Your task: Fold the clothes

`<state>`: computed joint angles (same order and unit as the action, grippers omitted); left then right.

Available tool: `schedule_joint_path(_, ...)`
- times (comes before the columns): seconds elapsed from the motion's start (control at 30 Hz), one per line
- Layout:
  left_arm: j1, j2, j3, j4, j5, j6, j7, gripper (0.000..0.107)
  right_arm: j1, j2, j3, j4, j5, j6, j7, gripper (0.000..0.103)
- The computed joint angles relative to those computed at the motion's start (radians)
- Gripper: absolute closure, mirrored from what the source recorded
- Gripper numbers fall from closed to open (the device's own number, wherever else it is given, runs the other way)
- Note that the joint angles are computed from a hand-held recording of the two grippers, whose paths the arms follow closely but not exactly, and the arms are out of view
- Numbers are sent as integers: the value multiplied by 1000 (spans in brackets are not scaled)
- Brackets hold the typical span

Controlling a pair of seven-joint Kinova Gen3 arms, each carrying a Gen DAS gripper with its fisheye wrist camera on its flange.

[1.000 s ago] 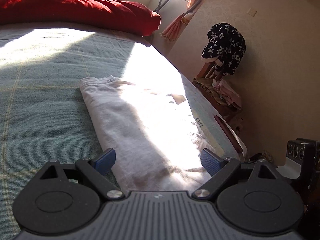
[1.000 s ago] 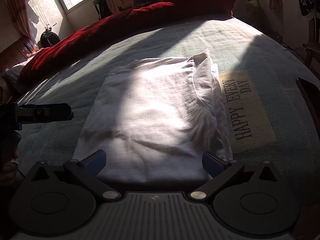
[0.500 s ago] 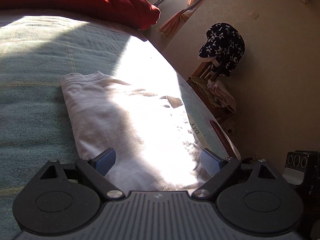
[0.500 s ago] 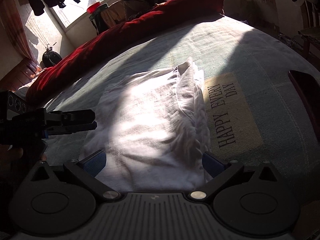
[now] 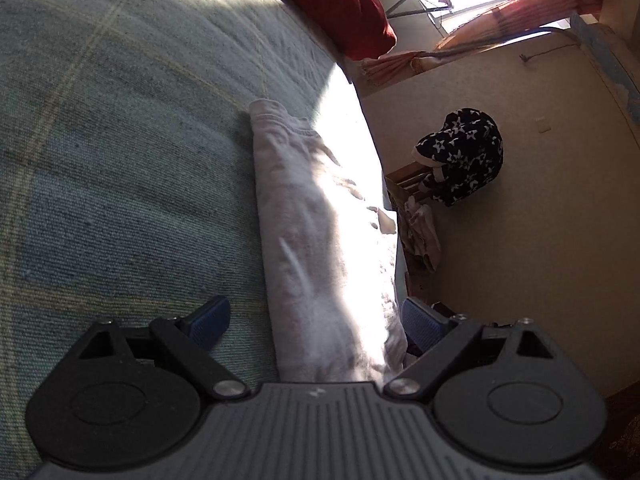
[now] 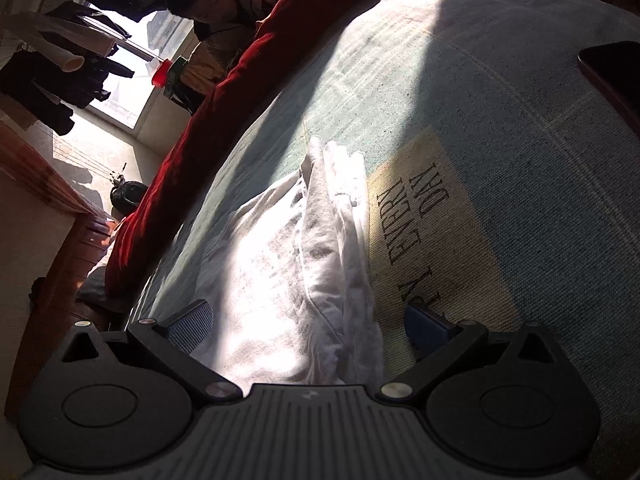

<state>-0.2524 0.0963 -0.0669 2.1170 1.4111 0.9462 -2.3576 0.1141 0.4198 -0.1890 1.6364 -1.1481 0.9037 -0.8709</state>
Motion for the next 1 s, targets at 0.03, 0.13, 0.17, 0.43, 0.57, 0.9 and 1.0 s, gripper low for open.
schedule_joint_path(0.03,0,19,3,-14,0,14,2,15,-1,14,-1,-18,4,12,-3,0)
schedule_joint_path(0.13,2,79,19,-68,-12,42,9,15,-2,68,-7,-96,29,62,-34,0)
schedule_joint_path(0.17,2,98,25,-85,-11,47,12,15,-2,89,-10,-125,37,78,-52,0)
schedule_joint_path(0.43,5,194,80,-190,2,36,54,14,-20,220,-60,-320,93,137,-186,0)
schedule_joint_path(0.57,9,175,88,-161,34,23,21,11,-27,242,-81,-362,130,137,-223,0)
schedule_joint_path(0.9,-17,197,71,-144,45,113,-12,11,19,209,-84,-303,138,269,-171,0)
schedule_joint_path(1.0,-3,234,86,-190,57,93,-13,11,4,255,-82,-363,125,284,-208,0)
